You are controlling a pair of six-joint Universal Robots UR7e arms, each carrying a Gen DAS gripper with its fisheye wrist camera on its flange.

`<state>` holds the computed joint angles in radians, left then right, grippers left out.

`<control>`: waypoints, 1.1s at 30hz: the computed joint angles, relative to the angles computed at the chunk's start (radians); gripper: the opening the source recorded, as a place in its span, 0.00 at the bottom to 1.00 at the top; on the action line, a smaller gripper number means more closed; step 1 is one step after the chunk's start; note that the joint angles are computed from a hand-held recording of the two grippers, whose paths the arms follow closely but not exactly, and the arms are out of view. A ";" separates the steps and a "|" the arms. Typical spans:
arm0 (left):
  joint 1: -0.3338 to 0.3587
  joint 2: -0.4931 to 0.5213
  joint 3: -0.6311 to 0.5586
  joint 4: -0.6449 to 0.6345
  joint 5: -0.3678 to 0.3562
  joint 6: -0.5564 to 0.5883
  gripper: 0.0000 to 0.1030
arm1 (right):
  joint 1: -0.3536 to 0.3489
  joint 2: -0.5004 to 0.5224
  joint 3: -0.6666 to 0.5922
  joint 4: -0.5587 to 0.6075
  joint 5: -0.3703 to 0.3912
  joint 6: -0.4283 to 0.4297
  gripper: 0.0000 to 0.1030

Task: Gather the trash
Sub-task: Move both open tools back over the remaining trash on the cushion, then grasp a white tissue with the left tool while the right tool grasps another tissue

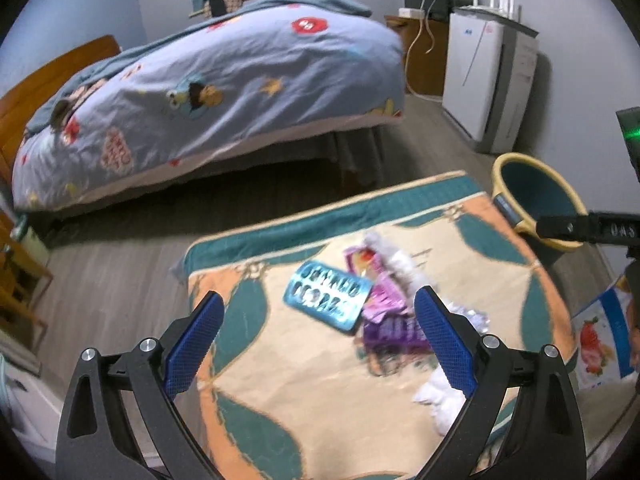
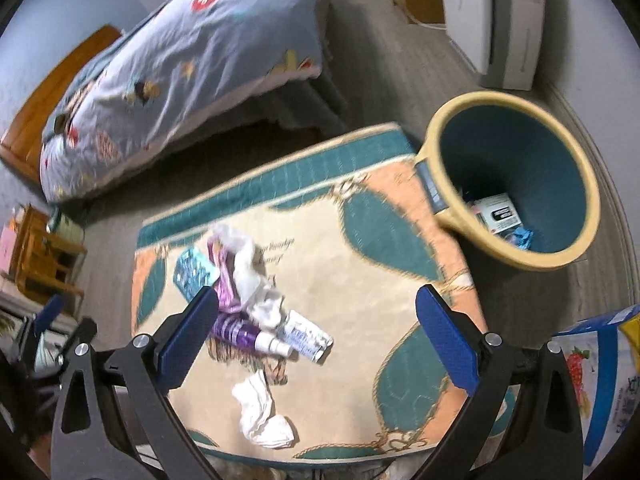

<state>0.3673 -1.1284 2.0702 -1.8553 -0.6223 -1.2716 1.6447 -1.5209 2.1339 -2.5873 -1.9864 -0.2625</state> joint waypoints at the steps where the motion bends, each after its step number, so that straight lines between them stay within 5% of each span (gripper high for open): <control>1: 0.002 -0.009 0.012 0.000 -0.005 0.001 0.92 | 0.006 0.007 0.012 -0.002 -0.011 -0.010 0.94; 7: 0.002 -0.028 0.103 -0.197 -0.080 0.112 0.92 | 0.015 0.026 0.040 -0.018 -0.062 -0.016 0.94; 17: 0.004 0.188 0.103 -0.495 -0.258 0.294 0.90 | -0.003 0.015 0.036 -0.036 -0.084 -0.004 0.94; 19: 0.011 0.233 0.084 -0.500 -0.297 0.318 0.83 | -0.010 0.013 0.034 -0.030 -0.084 -0.005 0.94; 22: 0.033 0.293 0.045 -0.451 -0.363 0.361 0.54 | -0.023 0.009 0.030 -0.023 -0.078 -0.008 0.94; 24: 0.050 0.306 0.038 -0.450 -0.405 0.388 0.18 | -0.031 0.008 0.026 -0.021 -0.071 -0.011 0.94; 27: 0.048 0.288 0.036 -0.440 -0.390 0.398 0.14 | -0.039 0.007 0.021 -0.016 -0.056 -0.009 0.94; 33: 0.009 0.118 0.018 -0.282 -0.251 0.328 0.13 | -0.032 0.024 0.014 -0.006 -0.036 -0.022 0.94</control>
